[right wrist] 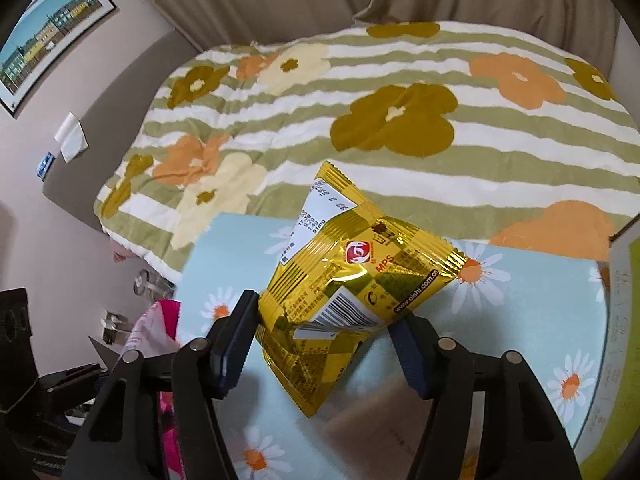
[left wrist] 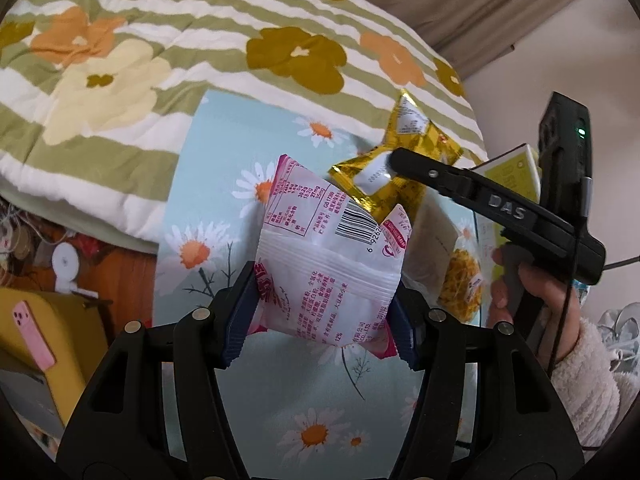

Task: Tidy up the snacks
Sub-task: 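Carry both bags over the box and open both tools to drop them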

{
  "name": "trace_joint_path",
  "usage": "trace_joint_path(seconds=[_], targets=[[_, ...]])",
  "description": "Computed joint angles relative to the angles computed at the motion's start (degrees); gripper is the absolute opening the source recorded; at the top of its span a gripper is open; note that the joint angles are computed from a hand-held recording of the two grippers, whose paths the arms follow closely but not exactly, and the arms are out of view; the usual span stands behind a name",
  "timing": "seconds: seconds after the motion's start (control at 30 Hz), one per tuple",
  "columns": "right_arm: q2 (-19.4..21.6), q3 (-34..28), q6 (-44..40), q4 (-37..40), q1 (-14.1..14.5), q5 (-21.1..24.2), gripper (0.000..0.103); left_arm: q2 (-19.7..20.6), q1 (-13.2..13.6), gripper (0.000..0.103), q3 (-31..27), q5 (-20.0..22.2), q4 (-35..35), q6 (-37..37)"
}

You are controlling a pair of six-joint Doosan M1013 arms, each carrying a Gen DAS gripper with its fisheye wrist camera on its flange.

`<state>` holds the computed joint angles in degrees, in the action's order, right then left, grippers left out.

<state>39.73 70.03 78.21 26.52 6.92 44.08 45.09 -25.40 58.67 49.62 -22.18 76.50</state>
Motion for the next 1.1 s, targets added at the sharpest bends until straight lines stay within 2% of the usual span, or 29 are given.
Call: trace_joint_path(seconds=[0.17,0.37,0.7,0.87,1.1], targets=[[-3.6,2.55,1.9,-0.45,-0.21,-2.53,0.06,-0.99,-0.05,0.056,-0.76,-0.62,0.31,2.83],[-9.52,7.32,7.48,-2.04,-1.31,-7.26,0.06,-0.77,-0.78,0.056,-4.7,0.01,-1.56,9.5],[-18.51,14.94,12.14,-6.45,-6.05,-11.82,0.06,3.11,-5.04,0.056,-16.12,4.39,-3.37,14.61],[-21.4,17.84,4.53,-1.15,-10.32,-12.12,0.06,6.08,-8.38,0.056,-22.5,6.51,-0.79,11.72],[-23.15,19.38,-9.46,7.93,-16.11,-9.33,0.06,11.41,-13.11,0.056,-32.77,10.27,3.88,4.89]])
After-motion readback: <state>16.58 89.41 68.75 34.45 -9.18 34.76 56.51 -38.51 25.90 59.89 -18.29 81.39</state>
